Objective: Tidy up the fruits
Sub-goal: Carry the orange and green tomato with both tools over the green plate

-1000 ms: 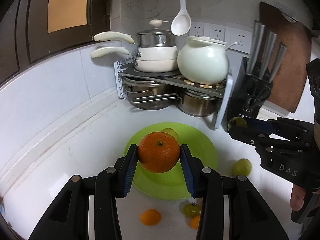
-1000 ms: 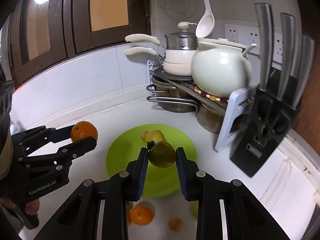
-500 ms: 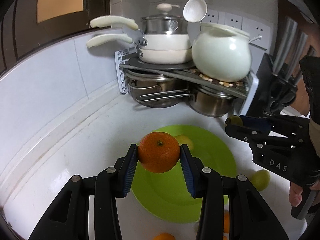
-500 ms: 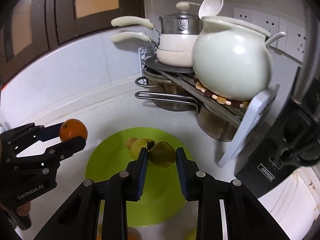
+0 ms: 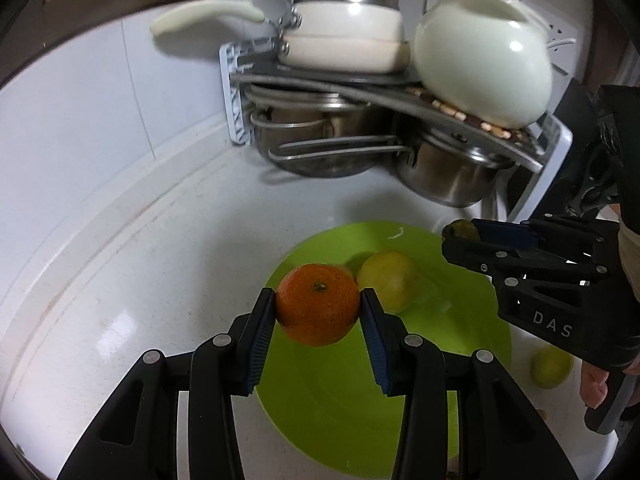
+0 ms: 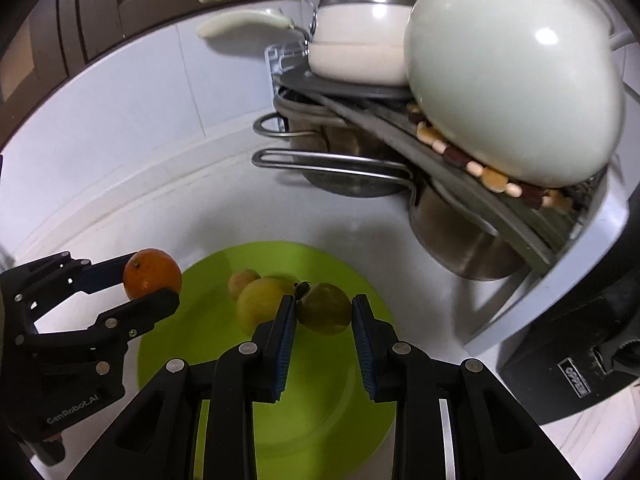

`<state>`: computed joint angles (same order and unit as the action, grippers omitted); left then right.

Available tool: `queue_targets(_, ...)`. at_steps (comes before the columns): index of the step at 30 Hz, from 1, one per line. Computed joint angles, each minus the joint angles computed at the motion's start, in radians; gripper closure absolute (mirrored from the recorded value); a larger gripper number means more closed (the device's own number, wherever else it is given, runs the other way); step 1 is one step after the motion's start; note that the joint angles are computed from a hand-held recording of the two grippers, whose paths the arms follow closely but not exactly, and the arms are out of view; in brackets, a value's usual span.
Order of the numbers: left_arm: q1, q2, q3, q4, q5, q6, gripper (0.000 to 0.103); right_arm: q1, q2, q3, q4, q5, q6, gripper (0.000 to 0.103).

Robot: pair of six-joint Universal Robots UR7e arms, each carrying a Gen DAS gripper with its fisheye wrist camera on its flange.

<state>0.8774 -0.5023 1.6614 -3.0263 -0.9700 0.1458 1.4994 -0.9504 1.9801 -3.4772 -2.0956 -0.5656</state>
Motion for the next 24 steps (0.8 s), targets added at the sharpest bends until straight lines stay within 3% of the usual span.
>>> queue_targets(24, 0.027, 0.044, -0.062, 0.094, -0.009, 0.011, 0.060, -0.028, 0.039, -0.069, 0.094, -0.017, 0.021, 0.073)
